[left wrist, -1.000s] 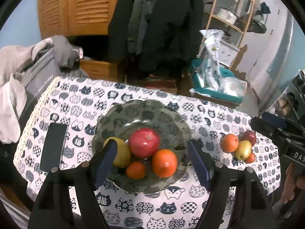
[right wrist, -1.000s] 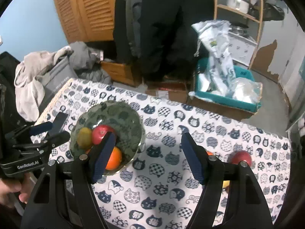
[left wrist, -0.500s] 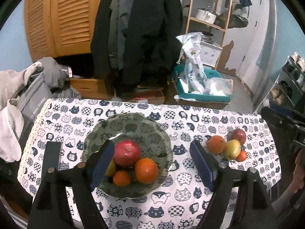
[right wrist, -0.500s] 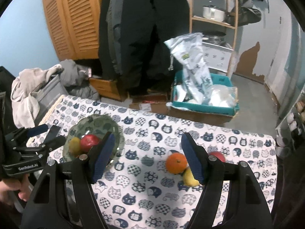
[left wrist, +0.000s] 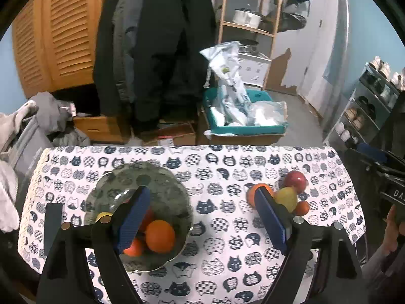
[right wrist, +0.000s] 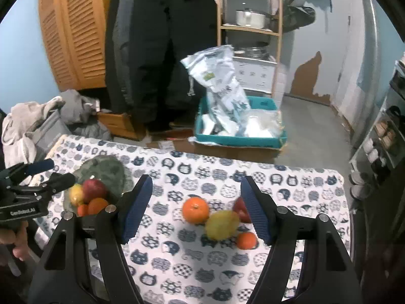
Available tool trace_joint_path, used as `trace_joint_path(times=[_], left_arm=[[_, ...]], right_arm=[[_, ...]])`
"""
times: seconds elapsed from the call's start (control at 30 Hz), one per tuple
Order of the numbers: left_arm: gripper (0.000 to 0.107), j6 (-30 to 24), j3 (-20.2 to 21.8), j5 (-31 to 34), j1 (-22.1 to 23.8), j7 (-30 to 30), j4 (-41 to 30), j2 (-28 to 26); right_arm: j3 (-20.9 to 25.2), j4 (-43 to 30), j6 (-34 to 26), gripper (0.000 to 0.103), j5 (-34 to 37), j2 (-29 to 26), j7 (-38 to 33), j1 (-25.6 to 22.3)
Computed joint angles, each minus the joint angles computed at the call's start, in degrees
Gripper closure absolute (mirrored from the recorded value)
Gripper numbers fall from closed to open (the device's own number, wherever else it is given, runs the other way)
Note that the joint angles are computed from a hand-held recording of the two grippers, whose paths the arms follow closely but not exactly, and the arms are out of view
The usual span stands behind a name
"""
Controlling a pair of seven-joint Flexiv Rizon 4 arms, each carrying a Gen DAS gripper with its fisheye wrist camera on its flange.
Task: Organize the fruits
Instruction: 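Lift both tools out of the bowl and move them back to the fruit pile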
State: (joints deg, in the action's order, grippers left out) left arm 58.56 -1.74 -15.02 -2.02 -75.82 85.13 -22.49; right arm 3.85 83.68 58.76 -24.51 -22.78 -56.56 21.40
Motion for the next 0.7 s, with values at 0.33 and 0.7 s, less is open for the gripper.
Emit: trace_joint_path(times=[0.33,0.7], left_arm=[[0.021,-2.31,-0.42,2.08,-2.21,-0.68,-3.52,-2.42],[0.021,-5.03,-0.21,4.88,-4.52,-2.10,-8.16,-6.89]], right_arm=[[-1.01,4.75,0.59,0.030,-1.07,2.79,2.78,-2.23],[-0.88,6.63,-0.70,0.030,0.00,3.17,3.60,-4.54]])
